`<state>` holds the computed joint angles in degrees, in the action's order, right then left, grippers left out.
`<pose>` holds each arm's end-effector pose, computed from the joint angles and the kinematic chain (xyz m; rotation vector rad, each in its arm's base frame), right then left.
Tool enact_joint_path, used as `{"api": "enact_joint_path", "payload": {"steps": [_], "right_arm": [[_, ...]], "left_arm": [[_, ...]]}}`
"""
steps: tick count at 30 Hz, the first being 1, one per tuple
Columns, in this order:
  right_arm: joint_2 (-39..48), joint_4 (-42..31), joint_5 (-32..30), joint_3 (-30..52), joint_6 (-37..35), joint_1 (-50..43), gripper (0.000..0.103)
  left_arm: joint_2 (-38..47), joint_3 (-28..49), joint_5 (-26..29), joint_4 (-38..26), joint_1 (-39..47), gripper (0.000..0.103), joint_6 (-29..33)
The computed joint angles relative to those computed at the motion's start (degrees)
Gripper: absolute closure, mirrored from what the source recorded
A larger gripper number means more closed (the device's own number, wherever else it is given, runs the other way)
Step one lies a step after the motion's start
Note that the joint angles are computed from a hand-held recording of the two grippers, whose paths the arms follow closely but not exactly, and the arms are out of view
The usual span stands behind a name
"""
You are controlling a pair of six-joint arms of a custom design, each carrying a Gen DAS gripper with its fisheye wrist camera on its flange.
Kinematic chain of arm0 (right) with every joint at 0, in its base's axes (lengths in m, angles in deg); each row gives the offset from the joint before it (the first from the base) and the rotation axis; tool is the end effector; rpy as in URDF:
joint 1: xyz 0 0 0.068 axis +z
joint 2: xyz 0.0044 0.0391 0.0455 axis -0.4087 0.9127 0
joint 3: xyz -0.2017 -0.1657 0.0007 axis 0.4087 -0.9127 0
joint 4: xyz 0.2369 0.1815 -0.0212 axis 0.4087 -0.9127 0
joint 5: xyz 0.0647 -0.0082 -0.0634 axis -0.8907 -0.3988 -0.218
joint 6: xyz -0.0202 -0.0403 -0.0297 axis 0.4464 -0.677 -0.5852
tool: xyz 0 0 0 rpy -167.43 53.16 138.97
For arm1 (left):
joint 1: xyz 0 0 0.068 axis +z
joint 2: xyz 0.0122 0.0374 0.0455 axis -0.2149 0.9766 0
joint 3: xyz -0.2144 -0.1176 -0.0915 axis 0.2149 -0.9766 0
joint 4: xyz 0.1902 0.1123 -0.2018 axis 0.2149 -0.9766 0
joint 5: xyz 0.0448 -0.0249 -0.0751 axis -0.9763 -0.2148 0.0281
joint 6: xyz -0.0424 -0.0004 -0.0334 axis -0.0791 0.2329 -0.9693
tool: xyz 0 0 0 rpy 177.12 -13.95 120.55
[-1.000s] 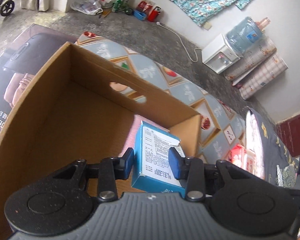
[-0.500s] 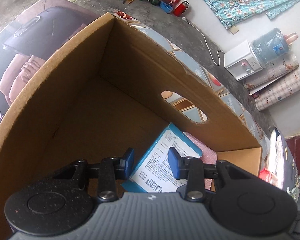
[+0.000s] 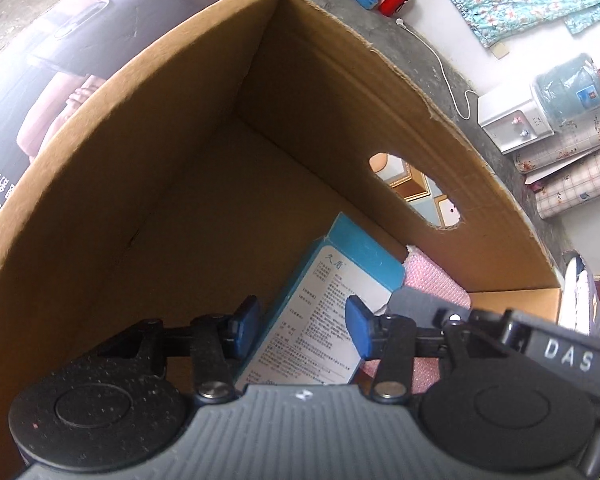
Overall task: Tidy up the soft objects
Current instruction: 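Lower the medicine box beside the pink cloth and open the right gripper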
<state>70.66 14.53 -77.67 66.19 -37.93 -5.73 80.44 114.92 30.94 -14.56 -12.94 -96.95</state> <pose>0.2479 0.0980 0.2093 0.0952 2.8397 0.7889 0.2118 -0.0123 0.1795 -0.5364 2.8010 -0.5117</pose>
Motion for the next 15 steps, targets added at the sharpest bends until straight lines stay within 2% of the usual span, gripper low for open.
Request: {"api": "enact_joint_path", "payload": {"steps": [4,9,13,15], "right_arm": [[-4.7,-1.0,0.0,-0.4,-0.7,-0.8,0.064],[-19.0,-8.5,-2.4,-1.3,-5.6,-3.4,0.064],[-32.4,-20.3,-8.3,-1.9,-12.8,-9.5,0.064],[-38.9,-29.3,-13.4,-2.0,-19.6,-16.4,0.064]], "left_arm": [[-2.8,0.7,-1.8,-5.7,-0.6,0.049,1.9],[-6.4,1.7,-3.6,-13.2,-2.9,0.048,2.6],[-7.9,0.6,-3.2,-14.8,-4.8,0.05,2.5],[-7.4,-0.1,-4.5,-14.3,-7.2,0.05,1.8]]}}
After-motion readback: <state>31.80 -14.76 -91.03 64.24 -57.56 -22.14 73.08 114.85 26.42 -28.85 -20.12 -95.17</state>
